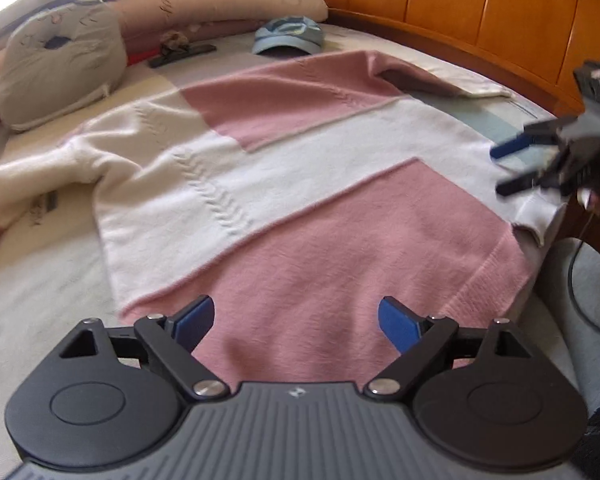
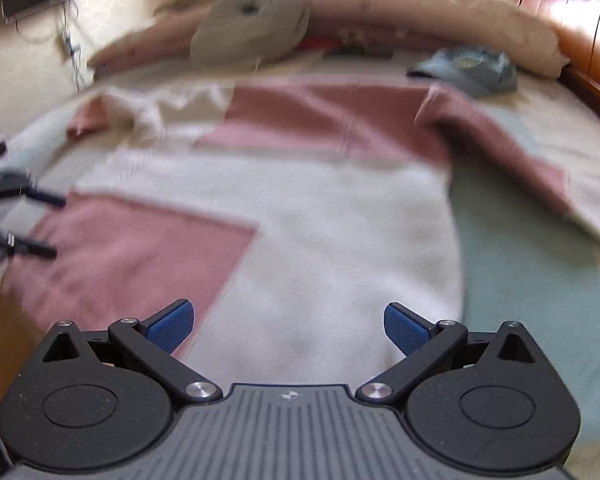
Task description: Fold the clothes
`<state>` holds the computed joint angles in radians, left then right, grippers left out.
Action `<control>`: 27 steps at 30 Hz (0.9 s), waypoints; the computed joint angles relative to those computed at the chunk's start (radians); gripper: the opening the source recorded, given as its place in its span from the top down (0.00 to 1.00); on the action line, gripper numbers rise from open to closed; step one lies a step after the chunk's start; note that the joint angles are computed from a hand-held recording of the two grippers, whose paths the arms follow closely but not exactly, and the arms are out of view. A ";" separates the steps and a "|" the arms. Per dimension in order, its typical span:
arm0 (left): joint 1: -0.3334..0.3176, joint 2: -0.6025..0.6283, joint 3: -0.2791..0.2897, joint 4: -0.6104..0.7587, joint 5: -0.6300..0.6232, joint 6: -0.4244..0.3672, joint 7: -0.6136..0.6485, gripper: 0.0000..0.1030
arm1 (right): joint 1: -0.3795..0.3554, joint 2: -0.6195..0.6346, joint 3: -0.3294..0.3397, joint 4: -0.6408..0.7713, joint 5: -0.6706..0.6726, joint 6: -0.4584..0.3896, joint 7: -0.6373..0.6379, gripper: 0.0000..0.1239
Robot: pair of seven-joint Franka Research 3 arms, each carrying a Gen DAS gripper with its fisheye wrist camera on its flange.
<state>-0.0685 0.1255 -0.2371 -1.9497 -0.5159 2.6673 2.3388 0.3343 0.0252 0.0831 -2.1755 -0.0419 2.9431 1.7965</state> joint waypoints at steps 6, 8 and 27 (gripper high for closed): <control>-0.011 -0.095 0.027 -0.125 0.003 0.028 -0.022 0.11 | -0.032 -0.164 0.034 -0.178 -0.314 -0.028 0.279 0.17; -0.024 -0.099 0.037 -0.117 0.023 0.023 -0.019 0.11 | -0.033 -0.199 0.047 -0.190 -0.246 -0.061 0.251 0.17; -0.092 -0.151 0.070 -0.143 -0.163 0.043 0.134 0.09 | -0.041 -0.221 0.149 -0.159 -0.357 -0.159 0.563 0.17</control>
